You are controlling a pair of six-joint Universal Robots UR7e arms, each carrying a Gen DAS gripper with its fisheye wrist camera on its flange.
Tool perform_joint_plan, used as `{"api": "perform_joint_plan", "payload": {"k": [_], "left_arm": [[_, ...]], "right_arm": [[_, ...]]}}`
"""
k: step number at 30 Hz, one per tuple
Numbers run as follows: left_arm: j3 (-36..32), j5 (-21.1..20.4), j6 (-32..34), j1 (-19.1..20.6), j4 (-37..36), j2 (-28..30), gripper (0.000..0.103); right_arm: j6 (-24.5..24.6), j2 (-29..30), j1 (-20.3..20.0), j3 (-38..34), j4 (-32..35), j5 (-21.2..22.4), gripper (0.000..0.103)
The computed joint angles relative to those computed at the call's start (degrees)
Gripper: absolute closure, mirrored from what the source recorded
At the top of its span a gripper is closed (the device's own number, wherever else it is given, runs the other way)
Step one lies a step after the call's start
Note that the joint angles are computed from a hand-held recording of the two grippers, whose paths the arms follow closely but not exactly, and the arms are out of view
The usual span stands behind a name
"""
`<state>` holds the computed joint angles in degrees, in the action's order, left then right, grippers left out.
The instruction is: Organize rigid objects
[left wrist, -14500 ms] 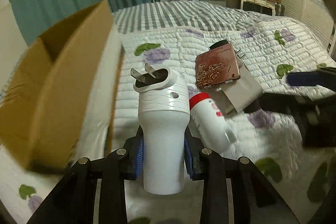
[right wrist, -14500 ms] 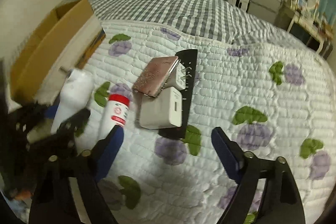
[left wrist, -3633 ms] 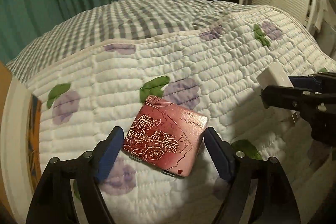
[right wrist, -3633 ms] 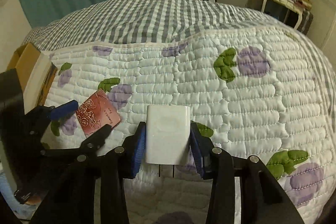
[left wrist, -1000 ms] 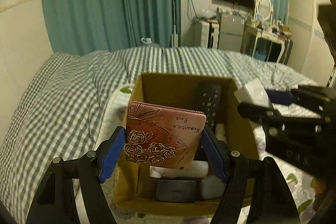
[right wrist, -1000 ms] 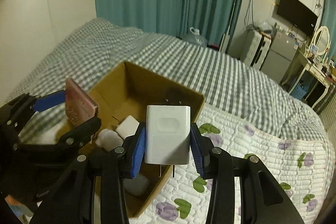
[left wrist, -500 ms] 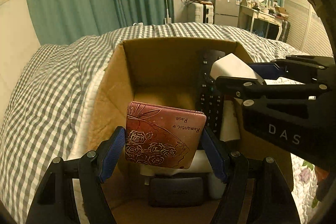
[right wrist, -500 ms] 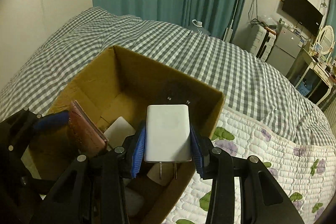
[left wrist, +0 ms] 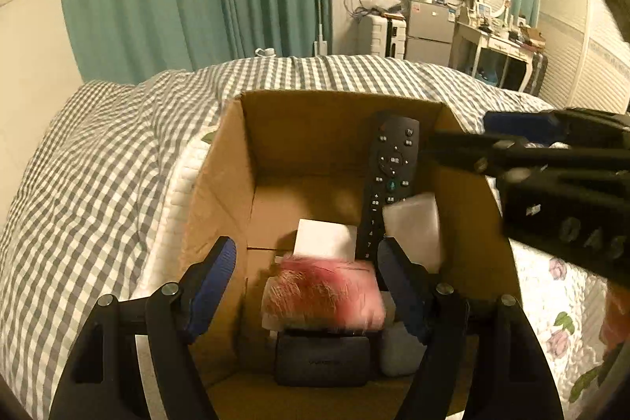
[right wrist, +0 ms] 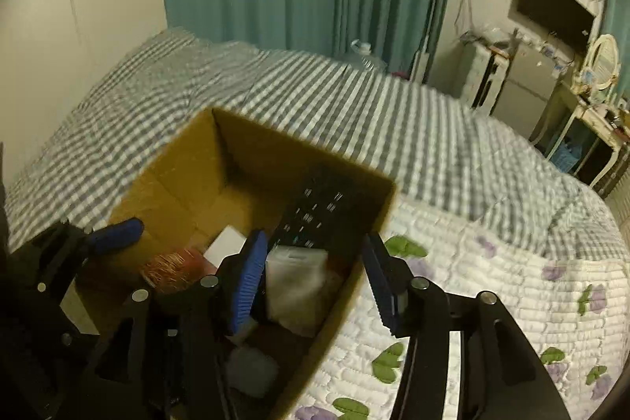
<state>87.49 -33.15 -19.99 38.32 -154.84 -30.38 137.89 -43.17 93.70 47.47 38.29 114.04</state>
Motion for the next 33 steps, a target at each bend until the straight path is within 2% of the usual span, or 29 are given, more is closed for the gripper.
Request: {"api": "perform_joint_plan", "payload": {"k": [5,11,13,18,24,29,33], "left_arm": [[0.7,1.9,-0.7,-1.9,0.0,-1.7,0.026],[1.7,7.9,-1.0,-6.7,-1.5,-4.1,0.024],[1.6,9.7,-0.4,-8.2,-2.6,-4.8,0.024],[1.7,13.6,4.8,-12.4,-9.9,-5.5,0.023],[1.6,15.8,15.9,-17.0,-25.0,-3.9,0.023],[2.8,14.9,19.5,-19.3,-31.5,-3.0,0.022],[5.8,17.5,20.7,-20.5,-37.4,-1.6,0.021]], "right_arm": [[0.8,-4.1,1.2,3.7,-2.3,0.2,0.044],[0.9,-12.6,3.6,11.8,-7.6,0.3,0.034],[0.3,-16.2,4.5,14.9,-9.9,0.2,0.027],[-0.9,-24.8,6.2,22.6,-15.3,-0.4,0.014],[0.0,-35.1,7.1,31.8,-20.9,-1.7,0.000],[-0.4,-41.4,6.8,39.1,-25.5,-1.8,0.000],[0.0,-48.4,4.4,48.8,-34.3,-5.8,0.000]]}}
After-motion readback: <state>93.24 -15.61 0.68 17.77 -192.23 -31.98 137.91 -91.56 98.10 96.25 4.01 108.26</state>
